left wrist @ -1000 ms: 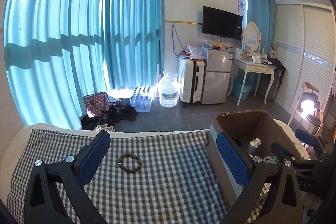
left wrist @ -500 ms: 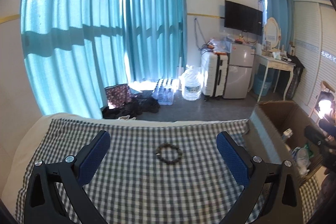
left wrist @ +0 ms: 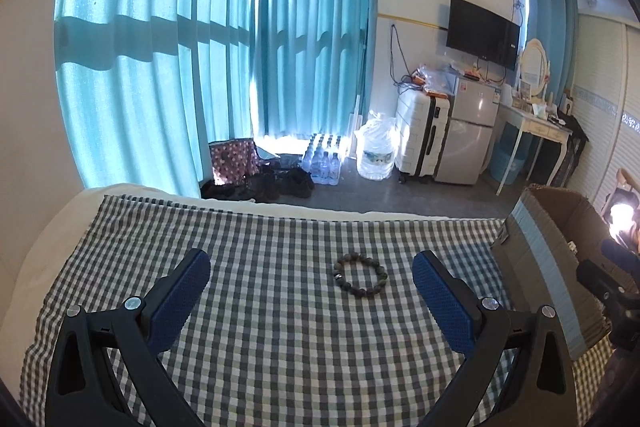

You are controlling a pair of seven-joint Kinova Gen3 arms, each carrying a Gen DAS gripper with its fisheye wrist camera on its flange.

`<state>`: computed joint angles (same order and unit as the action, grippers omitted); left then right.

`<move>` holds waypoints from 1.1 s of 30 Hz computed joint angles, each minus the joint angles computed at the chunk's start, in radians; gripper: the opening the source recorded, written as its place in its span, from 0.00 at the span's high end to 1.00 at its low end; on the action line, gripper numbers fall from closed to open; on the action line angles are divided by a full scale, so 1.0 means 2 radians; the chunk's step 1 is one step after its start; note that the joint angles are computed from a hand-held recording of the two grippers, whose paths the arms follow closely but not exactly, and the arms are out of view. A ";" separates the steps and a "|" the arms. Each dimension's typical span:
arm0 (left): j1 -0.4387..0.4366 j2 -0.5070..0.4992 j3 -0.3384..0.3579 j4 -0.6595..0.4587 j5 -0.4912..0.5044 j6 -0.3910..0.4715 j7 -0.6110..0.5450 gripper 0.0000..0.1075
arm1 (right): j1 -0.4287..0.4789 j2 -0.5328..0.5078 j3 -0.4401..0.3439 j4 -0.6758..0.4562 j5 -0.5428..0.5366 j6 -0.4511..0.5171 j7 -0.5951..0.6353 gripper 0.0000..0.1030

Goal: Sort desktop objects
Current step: 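Withdraw the right gripper from the box and move it over the bead bracelet, then close the right gripper on the dark bead bracelet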

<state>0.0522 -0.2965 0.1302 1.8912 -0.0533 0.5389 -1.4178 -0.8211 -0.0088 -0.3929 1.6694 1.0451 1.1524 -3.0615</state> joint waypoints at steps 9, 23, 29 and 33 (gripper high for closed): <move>0.014 0.041 -0.059 -0.006 0.049 0.007 -0.071 0.04 | -0.023 0.085 0.043 -0.054 -0.030 -0.053 0.062 0.00; -0.019 0.129 -0.063 -0.040 0.101 0.006 -0.129 0.04 | -0.031 0.184 0.129 -0.129 -0.099 -0.136 0.166 0.00; -0.027 0.158 -0.058 -0.044 0.091 0.003 -0.149 0.04 | -0.018 0.232 0.148 -0.162 -0.162 -0.167 0.227 0.00; -0.044 0.181 -0.060 -0.050 0.122 0.014 -0.173 0.04 | -0.032 0.276 0.174 -0.208 -0.176 -0.148 0.256 0.00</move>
<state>-0.0362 0.0655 0.0093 1.7903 0.1899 0.5674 -1.7645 -0.8861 0.5430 -0.0446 1.2543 0.6935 0.8562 -2.5487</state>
